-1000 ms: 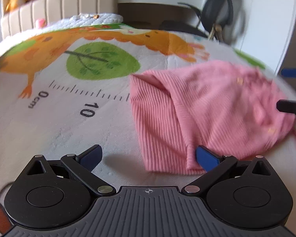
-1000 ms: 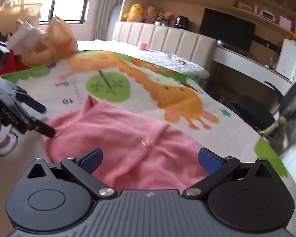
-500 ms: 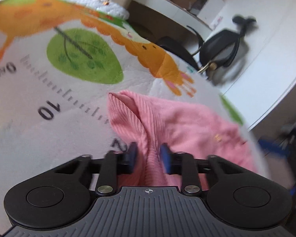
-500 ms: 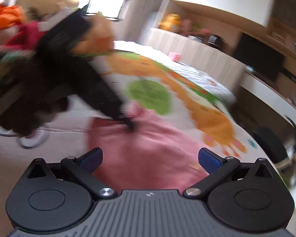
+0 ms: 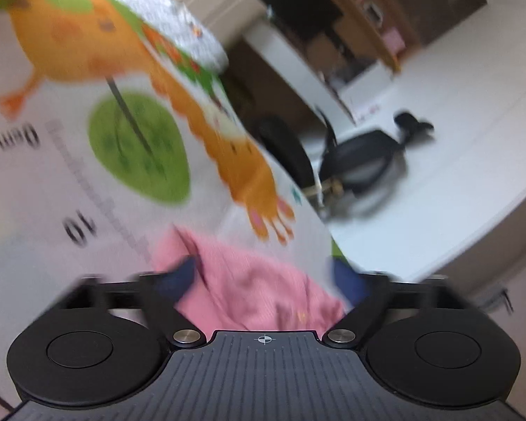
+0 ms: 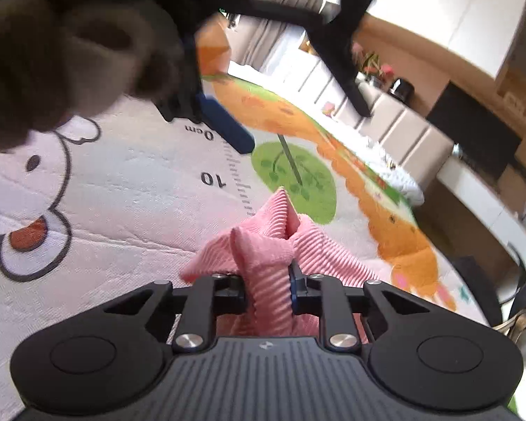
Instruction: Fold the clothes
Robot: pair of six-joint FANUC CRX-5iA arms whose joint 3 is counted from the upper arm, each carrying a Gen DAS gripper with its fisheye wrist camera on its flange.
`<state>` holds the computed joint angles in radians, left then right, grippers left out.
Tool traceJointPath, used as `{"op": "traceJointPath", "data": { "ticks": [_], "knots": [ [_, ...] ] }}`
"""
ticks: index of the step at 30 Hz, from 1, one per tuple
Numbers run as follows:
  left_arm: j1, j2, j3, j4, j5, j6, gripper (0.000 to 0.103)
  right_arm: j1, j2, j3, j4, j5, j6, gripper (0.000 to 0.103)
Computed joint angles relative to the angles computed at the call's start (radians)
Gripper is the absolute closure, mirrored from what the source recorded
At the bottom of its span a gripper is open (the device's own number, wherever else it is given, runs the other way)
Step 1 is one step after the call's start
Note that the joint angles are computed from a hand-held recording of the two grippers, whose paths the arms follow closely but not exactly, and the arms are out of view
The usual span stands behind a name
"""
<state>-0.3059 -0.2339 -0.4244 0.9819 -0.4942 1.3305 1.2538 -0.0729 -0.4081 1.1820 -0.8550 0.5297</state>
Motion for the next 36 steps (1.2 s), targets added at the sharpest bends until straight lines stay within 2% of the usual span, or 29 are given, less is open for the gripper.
{"op": "traceJointPath", "data": {
  "ticks": [3, 6, 8, 10, 12, 15, 18, 20, 21, 25, 27, 30, 32, 33, 35, 36],
  "knots": [
    [0.029, 0.029, 0.054, -0.142, -0.049, 0.182, 0.008, 0.000, 0.006, -0.004, 0.015, 0.014, -0.011, 0.086],
    [0.023, 0.014, 0.057, -0.174, -0.005, 0.207, 0.008, -0.023, -0.023, -0.028, 0.064, 0.026, -0.076, 0.089],
    [0.013, 0.005, 0.057, -0.172, 0.026, 0.190, 0.008, -0.044, -0.076, -0.057, 0.131, 0.008, -0.197, 0.089],
    [-0.011, 0.005, 0.058, -0.117, 0.048, 0.116, 0.006, -0.056, -0.138, -0.090, 0.195, -0.059, -0.340, 0.089],
    [-0.040, 0.016, 0.079, -0.100, 0.054, 0.076, 0.006, -0.034, -0.208, -0.127, 0.201, -0.193, -0.429, 0.089],
    [-0.072, 0.062, 0.146, -0.162, 0.012, 0.095, 0.005, 0.014, -0.291, -0.174, 0.101, -0.407, -0.455, 0.089],
    [-0.107, 0.137, 0.240, -0.252, -0.065, 0.145, 0.004, 0.062, -0.355, -0.194, -0.094, -0.528, -0.449, 0.089],
    [-0.134, 0.191, 0.294, -0.289, -0.117, 0.168, 0.003, 0.059, -0.382, -0.213, -0.188, -0.526, -0.436, 0.089],
    [-0.148, 0.218, 0.312, -0.281, -0.139, 0.159, 0.003, 0.055, -0.389, -0.227, -0.189, -0.514, -0.439, 0.089],
    [-0.201, 0.316, 0.345, -0.204, -0.216, 0.100, 0.003, 0.036, -0.425, -0.235, -0.222, -0.445, -0.485, 0.088],
    [-0.219, 0.346, 0.324, -0.120, -0.246, 0.035, 0.003, 0.016, -0.443, -0.231, -0.250, -0.393, -0.547, 0.089],
    [-0.235, 0.341, 0.276, -0.024, -0.213, -0.049, 0.004, -0.015, -0.432, -0.226, -0.264, -0.269, -0.596, 0.089],
    [-0.225, 0.320, 0.279, -0.061, -0.172, -0.026, 0.004, -0.064, -0.430, -0.229, -0.284, -0.117, -0.611, 0.089],
    [-0.213, 0.308, 0.289, -0.104, -0.155, 0.003, 0.004, -0.077, -0.424, -0.229, -0.274, -0.084, -0.609, 0.089],
    [-0.196, 0.286, 0.285, -0.103, -0.123, -0.017, 0.004, -0.101, -0.413, -0.228, -0.254, -0.022, -0.606, 0.089],
    [-0.190, 0.279, 0.286, -0.107, -0.121, -0.032, 0.004, -0.092, -0.413, -0.227, -0.242, -0.041, -0.602, 0.089]
  ]
}}
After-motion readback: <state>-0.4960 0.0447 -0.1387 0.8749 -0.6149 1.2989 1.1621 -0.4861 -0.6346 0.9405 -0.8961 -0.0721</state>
